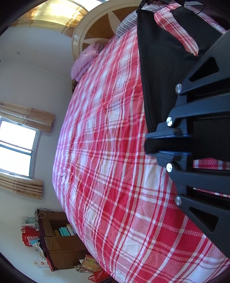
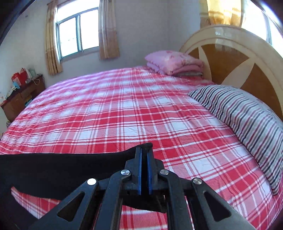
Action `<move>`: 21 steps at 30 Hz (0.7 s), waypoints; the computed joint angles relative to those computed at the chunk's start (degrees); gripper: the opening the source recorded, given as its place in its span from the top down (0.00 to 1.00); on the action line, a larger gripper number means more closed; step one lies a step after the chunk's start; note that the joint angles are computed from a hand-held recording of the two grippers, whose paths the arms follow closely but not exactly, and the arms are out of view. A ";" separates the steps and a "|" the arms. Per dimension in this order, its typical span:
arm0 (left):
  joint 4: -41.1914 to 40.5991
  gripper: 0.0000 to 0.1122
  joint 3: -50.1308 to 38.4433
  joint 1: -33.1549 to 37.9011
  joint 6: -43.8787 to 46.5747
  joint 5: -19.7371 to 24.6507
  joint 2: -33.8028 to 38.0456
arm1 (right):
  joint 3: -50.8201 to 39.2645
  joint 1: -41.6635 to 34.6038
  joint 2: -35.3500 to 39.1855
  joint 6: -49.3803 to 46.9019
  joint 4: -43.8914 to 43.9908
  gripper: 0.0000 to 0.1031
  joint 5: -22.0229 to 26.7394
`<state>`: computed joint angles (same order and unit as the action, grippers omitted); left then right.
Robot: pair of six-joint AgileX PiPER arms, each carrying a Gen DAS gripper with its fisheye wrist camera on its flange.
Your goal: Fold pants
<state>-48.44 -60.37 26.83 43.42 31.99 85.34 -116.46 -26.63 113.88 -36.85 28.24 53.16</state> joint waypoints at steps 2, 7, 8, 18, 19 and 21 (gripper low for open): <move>-5.86 0.90 2.58 1.74 5.77 1.19 -2.16 | 7.42 -2.72 -4.64 -5.39 5.44 0.95 -2.20; -17.75 0.90 10.71 7.79 19.81 6.77 -8.38 | 21.47 -9.97 -12.36 -16.07 15.26 0.96 -3.70; -19.46 0.90 12.37 9.34 22.21 8.53 -9.60 | 23.33 -11.11 -13.28 -17.36 16.30 0.96 -3.68; -22.85 0.90 26.81 24.01 37.66 24.30 -19.33 | 38.43 -22.29 -19.03 -28.84 20.78 0.95 -0.51; -22.67 0.90 28.13 25.25 39.02 25.26 -19.89 | 39.33 -23.12 -19.10 -29.64 20.48 0.95 -0.28; -22.04 0.89 30.18 26.83 41.12 26.07 -20.48 | 39.91 -25.13 -18.56 -30.27 19.84 0.95 2.00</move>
